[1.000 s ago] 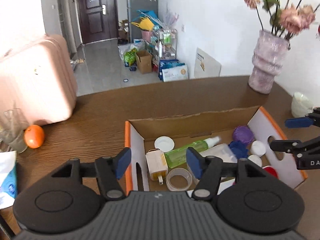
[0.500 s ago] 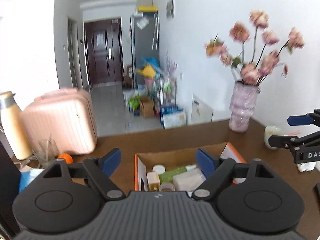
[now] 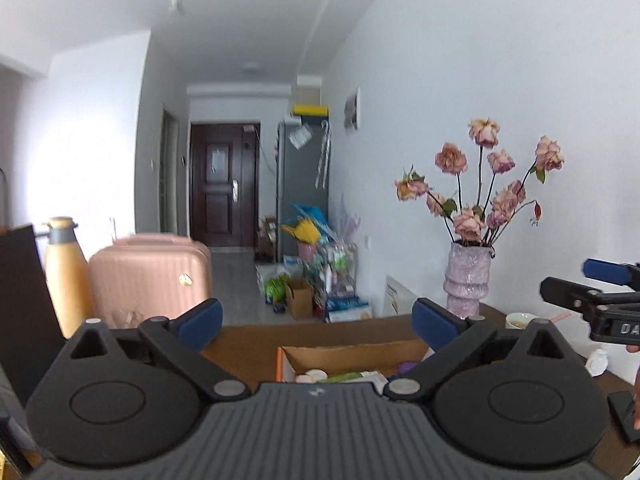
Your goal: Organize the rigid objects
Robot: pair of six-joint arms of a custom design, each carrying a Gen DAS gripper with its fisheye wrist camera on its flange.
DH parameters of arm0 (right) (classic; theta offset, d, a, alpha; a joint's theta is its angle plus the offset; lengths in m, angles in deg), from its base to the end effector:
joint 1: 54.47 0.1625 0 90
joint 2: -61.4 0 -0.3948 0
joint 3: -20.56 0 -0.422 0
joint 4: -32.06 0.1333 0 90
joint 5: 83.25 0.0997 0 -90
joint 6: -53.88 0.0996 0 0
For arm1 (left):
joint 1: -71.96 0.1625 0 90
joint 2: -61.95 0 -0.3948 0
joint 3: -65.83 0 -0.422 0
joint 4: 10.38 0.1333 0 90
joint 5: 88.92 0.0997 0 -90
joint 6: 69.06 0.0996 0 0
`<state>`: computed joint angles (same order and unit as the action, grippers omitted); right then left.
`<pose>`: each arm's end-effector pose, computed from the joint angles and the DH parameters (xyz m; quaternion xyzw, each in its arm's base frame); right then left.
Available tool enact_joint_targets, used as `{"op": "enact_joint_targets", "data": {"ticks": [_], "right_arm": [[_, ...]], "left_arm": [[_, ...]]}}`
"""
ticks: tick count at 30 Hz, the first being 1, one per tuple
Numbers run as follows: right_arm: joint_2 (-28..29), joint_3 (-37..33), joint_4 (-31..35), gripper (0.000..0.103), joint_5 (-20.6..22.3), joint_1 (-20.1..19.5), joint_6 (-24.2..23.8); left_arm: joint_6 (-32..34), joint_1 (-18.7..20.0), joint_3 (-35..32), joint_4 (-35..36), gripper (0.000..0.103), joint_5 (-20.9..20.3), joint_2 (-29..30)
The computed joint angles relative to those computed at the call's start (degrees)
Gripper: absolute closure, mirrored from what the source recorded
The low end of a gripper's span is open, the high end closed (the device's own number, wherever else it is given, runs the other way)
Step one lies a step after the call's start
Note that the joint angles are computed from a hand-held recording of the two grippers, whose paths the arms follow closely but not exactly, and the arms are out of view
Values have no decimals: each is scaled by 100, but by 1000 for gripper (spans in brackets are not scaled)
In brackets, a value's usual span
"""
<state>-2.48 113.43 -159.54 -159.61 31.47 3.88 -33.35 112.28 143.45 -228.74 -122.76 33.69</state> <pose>0.1093 -0.6745 0.3787 0.3770 -0.7093 0.5672 0.1819 -0.3909 -0.6151 0.1165 0.2416 0.7034 -0.6012 0.2923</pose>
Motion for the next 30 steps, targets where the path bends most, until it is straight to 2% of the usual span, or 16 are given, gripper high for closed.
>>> {"op": "enact_joint_targets", "data": {"ticks": [2,5,10,15,18,24,28,30], "right_arm": [[-129,382,-493,2,240,-109,148],[-320,850,-963,2,553,-260,261],[-664,1473,-1195,1,616,-410,460],[-1116,2349,-1480,0,747,-674,350],[-1332,2793,-1690,0,963,-874,315],[-1621,3353,-1803,0,1076,-1172,283],[-1768,3644,-1742,0,1018,-1315,-21],[-1793,3816,-1944,0,901,-1370,-136]], "left_arm": [[296,-70,211,-482,0,-10,-8],[471,-167,522,-1061,0,46,-25],[703,-347,1229,-1901,0,155,-140],[429,-481,1982,-2219,0,276,-337],[515,-561,2278,-2538,0,353,-388],[-547,-646,2945,-2083,0,585,-669],[-1028,-730,3264,-1773,0,800,-708],[-1169,-812,3326,-1824,0,1060,-621]]}}
